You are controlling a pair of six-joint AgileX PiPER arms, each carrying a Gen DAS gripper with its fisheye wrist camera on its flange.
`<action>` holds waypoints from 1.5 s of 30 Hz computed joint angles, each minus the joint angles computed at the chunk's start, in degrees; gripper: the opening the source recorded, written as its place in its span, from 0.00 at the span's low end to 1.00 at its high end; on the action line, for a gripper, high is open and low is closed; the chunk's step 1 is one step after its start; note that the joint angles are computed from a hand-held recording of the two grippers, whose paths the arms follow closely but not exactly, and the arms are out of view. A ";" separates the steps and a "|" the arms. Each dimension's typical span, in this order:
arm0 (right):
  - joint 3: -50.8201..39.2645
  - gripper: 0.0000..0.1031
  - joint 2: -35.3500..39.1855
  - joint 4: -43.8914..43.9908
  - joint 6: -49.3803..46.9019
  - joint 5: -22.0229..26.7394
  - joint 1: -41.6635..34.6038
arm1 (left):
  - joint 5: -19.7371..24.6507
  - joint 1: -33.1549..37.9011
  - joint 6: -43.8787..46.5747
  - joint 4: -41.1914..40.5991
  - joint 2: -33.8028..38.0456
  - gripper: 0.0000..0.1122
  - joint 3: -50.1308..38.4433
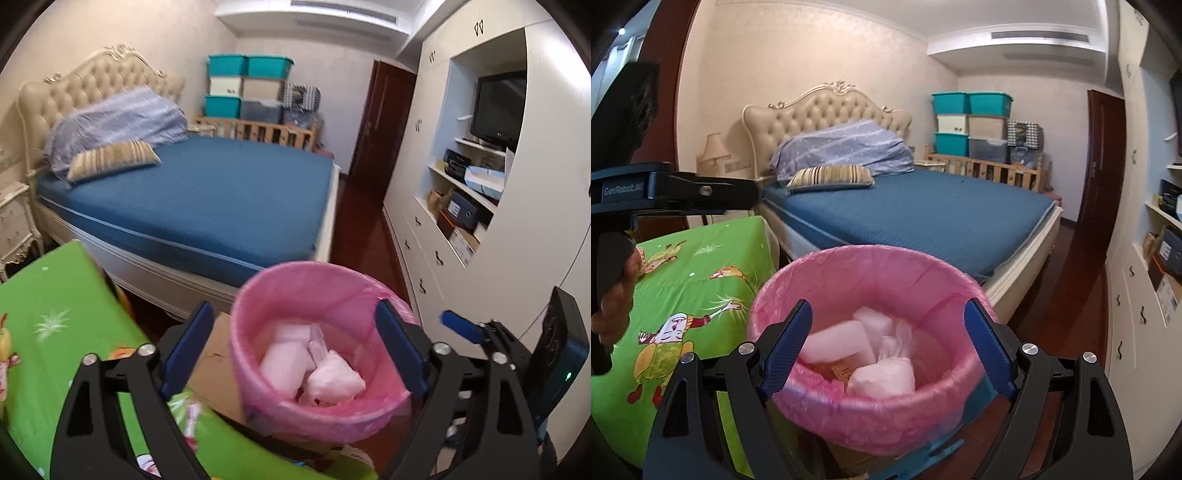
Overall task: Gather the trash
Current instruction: 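Carry bag and foam to the pink wastebasket and open both tools over it, then move both tools back over the table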
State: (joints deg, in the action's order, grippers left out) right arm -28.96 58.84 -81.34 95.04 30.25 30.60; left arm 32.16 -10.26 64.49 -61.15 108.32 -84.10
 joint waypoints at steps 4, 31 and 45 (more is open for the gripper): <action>0.35 0.78 -3.04 2.95 -0.32 6.09 5.86 | -1.41 3.21 5.64 -4.80 -5.26 0.87 7.60; -27.22 0.82 29.92 6.84 5.12 13.11 37.59 | 19.17 59.65 47.16 -12.57 -21.03 0.88 34.10; -62.04 0.82 54.14 27.61 -24.28 9.48 42.50 | 19.32 85.97 55.23 -10.67 -6.55 0.88 22.30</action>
